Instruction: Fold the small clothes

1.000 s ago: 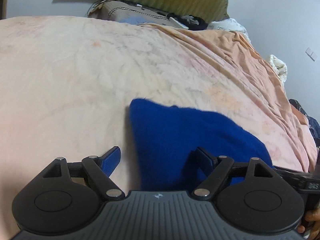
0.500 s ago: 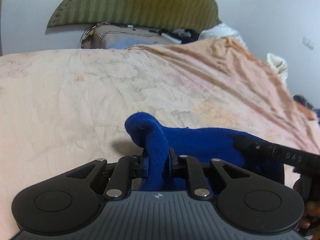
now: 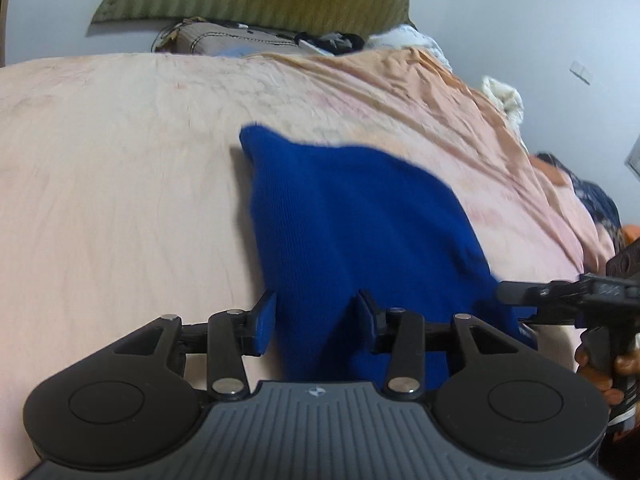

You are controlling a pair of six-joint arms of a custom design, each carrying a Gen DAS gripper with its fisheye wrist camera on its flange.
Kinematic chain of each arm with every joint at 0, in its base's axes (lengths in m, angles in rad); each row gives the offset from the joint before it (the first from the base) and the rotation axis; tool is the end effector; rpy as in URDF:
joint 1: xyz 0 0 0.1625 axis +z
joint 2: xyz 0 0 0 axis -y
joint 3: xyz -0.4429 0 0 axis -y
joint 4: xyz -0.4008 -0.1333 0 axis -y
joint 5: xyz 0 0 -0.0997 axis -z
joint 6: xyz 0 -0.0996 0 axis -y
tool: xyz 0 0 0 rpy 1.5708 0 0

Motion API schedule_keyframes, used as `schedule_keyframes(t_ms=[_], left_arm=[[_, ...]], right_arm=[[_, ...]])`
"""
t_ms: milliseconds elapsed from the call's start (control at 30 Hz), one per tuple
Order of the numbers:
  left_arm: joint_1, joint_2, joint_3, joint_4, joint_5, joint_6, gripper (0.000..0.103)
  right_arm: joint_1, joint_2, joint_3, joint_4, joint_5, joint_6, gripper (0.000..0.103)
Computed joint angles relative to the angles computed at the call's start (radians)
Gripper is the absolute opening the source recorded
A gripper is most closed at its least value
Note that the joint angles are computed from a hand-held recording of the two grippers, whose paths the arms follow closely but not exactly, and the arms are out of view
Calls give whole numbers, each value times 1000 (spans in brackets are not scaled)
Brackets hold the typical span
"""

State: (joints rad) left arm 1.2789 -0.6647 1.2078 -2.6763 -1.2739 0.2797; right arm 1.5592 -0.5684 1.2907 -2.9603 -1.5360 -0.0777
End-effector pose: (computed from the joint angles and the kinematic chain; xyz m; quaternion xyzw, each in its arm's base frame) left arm -0.0824 -0.8386 0.2011 0.2285 0.9232 -0.2753 0.1404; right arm 0.1273 -0.8154 0.1194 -0.0369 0.9440 -0.3278 0.0018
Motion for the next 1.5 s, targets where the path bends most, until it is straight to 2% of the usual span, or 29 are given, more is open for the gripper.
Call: schedule_keyframes(t_ms=[67,100,133,200,267,333,367,400,567,633,667,700,767,800,833,900,933,1000,1033,1067,1100,1167,1200,1233,1300,1367,1400,1467,1500], left_arm=[[20,-14,7,70,-79,-61,38],[24,-13,8,75,-90,-93,33],[22,-10,13,56,-74,-100,25],[20,-5,4,58,-64,-104,17],[15,-4,1,55,-52,-117,14],[4,-18,32,17,-18,-109,12],[-3,-28,53,-5,-4,-99,12],[-9,-39,74,-26,5,-87,11],[-17,-106,173,-74,-22,-36,11],[-19,-103,182,-61,9,-25,12],[-18,-99,178,-48,24,-39,12],[-18,-101,180,-44,28,-52,13],[-30,-124,212,-84,52,-49,14],[-43,-135,236,-128,87,-24,14],[-61,-141,263,-188,133,26,14],[-92,-137,301,-291,205,126,14],[-104,-128,305,-310,236,148,14],[-117,-106,311,-335,276,170,14],[-122,-93,313,-349,306,173,14],[-128,-80,316,-365,342,178,14],[-133,-68,320,-383,370,188,14],[-142,-54,330,-426,418,210,14],[-146,-55,337,-442,424,216,14],[-148,-61,347,-454,423,217,15],[-150,-68,352,-447,426,195,16],[-152,-71,354,-433,433,163,18],[-154,-73,358,-428,437,148,24],[-156,-82,373,-426,432,127,47],[-156,-88,389,-446,423,122,69]], right_arm=[[-15,-28,66,-2,74,-5,73],[-21,-33,86,-3,108,-14,76],[-20,-30,97,-21,119,-17,77],[-1,-18,84,-32,78,13,78],[14,4,55,-35,53,18,62],[27,29,26,-34,6,27,21],[31,39,22,-40,-15,35,21],[27,40,39,-76,-1,49,20],[33,3,143,-188,8,70,17],[27,-17,179,-201,25,62,17],[25,-19,184,-197,10,65,18],[24,-17,181,-185,-10,66,23],[28,-24,197,-208,-39,86,24],[42,-31,213,-243,-77,77,33],[65,-33,230,-309,-148,39,32],[126,-14,234,-445,-332,-99,32],[148,-1,224,-481,-375,-170,32],[167,10,206,-472,-361,-247,32],[169,14,197,-449,-335,-266,36],[172,24,183,-426,-329,-281,35],[175,39,164,-404,-349,-293,35],[187,91,99,-375,-466,-307,34],[190,113,78,-384,-525,-309,35],[194,123,74,-409,-542,-301,36],[199,111,111,-473,-516,-289,43],[208,113,119,-500,-501,-317,50],[208,114,120,-491,-500,-331,53],[211,126,98,-452,-541,-329,53],[211,129,97,-444,-557,-317,54]])
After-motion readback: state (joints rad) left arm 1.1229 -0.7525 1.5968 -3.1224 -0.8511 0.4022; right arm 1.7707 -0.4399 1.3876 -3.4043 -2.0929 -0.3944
